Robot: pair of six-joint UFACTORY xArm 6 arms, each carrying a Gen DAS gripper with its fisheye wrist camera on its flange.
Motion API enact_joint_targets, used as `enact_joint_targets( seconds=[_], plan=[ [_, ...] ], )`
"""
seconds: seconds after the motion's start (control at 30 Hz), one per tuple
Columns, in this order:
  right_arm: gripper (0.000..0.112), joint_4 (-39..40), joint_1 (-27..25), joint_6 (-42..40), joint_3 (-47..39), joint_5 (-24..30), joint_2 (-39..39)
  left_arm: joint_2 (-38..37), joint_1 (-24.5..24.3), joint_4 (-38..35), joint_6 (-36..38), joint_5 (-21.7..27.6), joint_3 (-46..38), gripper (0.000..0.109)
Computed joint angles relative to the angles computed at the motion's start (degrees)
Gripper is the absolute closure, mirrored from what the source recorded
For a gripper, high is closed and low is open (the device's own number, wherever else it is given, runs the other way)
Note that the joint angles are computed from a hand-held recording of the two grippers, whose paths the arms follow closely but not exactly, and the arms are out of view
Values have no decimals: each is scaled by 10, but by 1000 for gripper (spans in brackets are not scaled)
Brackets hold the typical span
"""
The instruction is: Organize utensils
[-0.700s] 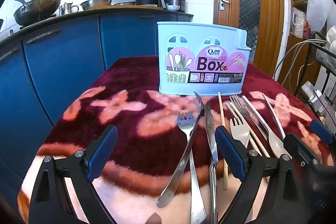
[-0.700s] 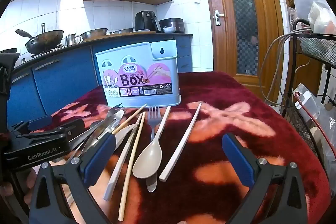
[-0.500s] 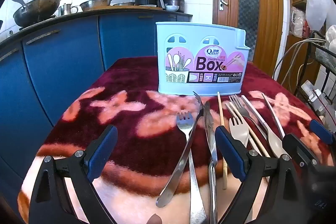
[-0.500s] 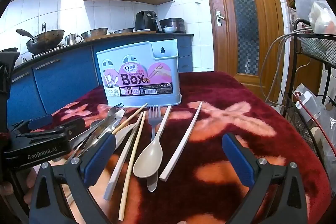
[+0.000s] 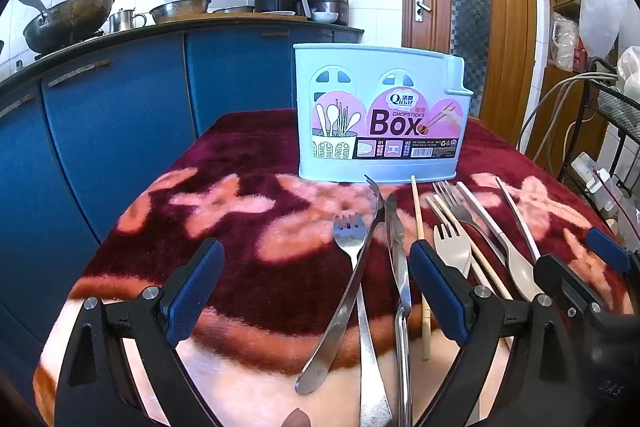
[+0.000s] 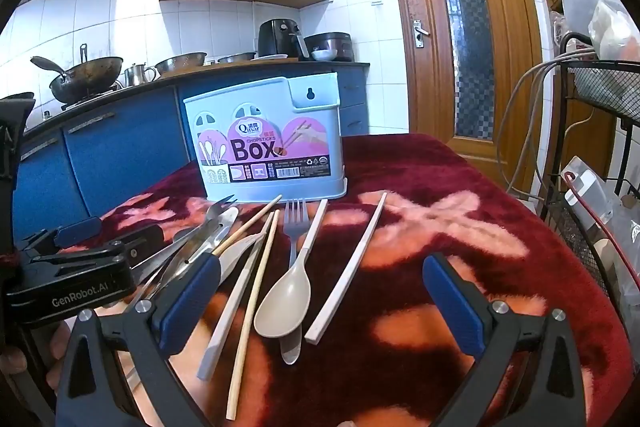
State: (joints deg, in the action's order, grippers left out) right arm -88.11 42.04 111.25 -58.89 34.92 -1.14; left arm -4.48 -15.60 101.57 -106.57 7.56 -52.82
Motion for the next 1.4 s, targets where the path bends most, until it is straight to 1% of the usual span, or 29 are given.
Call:
enact_joint_targets(
  seconds=[1.4],
  plan=[
    [10,3,-2,-1,1,-6,0,1,2,9,-10,-4,-1,14]
  ],
)
